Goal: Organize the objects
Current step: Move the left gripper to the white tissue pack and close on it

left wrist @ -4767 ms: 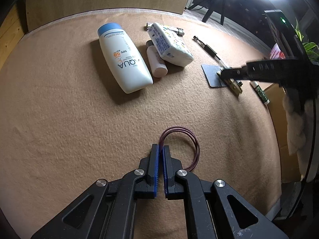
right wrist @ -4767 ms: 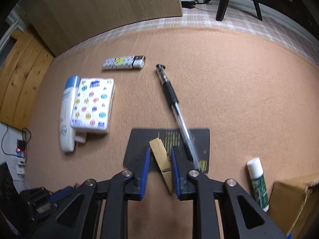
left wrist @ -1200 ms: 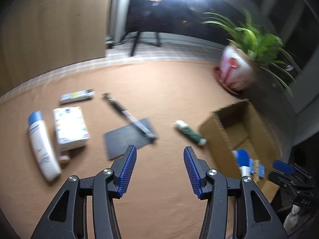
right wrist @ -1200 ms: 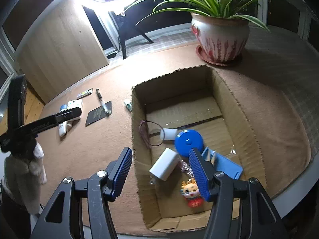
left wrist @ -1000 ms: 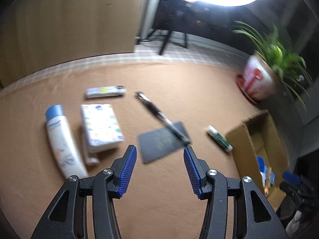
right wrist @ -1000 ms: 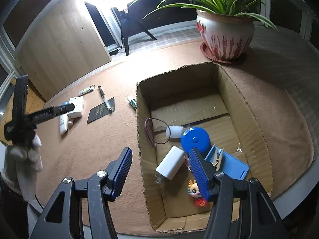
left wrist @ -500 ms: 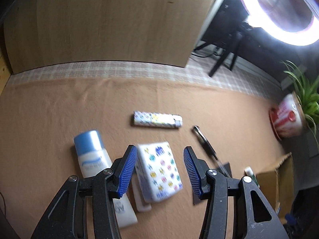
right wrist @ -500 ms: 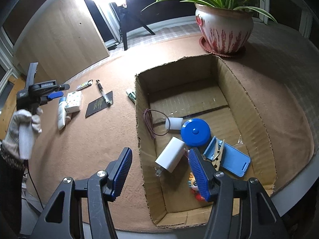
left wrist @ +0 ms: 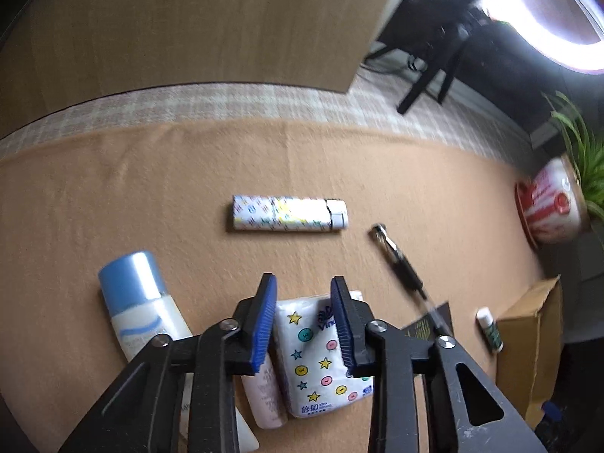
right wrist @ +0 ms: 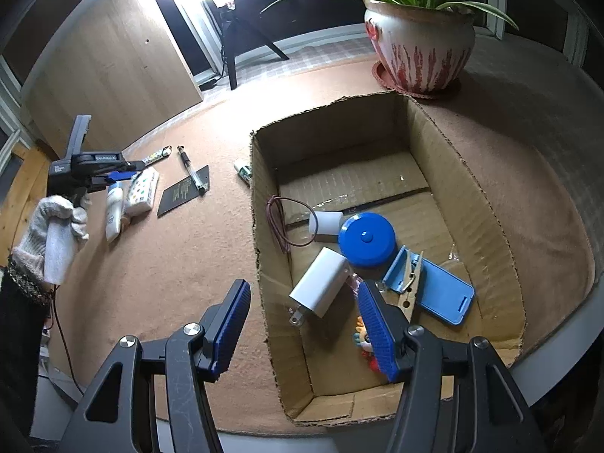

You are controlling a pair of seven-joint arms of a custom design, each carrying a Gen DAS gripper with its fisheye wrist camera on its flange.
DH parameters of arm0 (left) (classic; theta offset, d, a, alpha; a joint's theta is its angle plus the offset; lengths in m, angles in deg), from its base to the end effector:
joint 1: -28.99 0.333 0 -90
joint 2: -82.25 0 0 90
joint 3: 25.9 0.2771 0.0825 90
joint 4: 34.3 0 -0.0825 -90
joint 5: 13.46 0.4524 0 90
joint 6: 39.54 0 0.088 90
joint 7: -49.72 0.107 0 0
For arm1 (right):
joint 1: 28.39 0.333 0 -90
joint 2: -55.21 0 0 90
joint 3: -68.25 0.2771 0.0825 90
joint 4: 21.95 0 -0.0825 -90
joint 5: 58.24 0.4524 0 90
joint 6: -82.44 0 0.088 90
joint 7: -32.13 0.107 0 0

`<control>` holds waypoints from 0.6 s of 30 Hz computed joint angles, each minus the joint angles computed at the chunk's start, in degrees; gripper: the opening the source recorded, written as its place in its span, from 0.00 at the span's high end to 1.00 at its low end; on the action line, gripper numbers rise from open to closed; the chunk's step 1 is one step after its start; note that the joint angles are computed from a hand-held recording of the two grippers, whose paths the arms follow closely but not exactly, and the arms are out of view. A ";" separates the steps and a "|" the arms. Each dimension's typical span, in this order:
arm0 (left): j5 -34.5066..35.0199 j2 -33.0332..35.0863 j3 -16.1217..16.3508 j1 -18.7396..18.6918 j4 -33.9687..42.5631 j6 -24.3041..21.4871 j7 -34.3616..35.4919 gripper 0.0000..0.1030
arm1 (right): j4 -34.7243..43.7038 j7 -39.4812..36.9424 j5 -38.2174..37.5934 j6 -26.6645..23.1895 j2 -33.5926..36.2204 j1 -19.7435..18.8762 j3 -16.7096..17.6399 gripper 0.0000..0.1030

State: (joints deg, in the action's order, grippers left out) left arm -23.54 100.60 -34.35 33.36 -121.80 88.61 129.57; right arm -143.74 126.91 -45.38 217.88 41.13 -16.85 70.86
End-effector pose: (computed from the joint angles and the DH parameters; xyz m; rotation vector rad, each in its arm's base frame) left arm 0.7435 -0.0467 0.4632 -2.3191 1.8884 -0.6568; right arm 0.5774 0.1496 0.5092 -1.9055 1.8243 -0.1784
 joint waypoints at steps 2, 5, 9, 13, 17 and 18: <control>-0.72 -1.50 -0.37 0.05 -2.17 0.51 0.97 0.71 | 0.41 -0.34 0.35 0.02 0.33 0.26 0.05 0.46; -2.12 -4.18 -0.83 -0.28 -6.07 1.41 3.32 0.71 | 1.25 -1.41 1.08 -0.12 1.10 0.80 0.14 0.46; -3.10 -8.51 -0.87 -1.59 -11.87 3.10 4.76 0.71 | 2.45 -3.03 2.24 -0.39 2.28 1.58 0.28 0.46; -5.11 -13.57 -0.56 -3.09 -18.32 4.69 4.05 0.71 | 3.71 -4.67 3.82 -0.73 3.53 2.37 0.39 0.46; -9.59 -18.89 -0.02 -4.90 -25.39 7.25 3.75 0.71 | 4.79 -5.92 6.35 -0.54 4.96 3.23 0.56 0.46; -9.99 -20.11 0.17 -5.40 -26.89 7.89 3.30 0.71 | 4.90 -6.23 7.11 -0.24 5.20 3.45 0.61 0.46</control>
State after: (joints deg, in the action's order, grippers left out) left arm -33.53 80.49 -34.18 27.96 -148.69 96.49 132.87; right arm -138.84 120.68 -38.27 217.64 46.34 -13.39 71.47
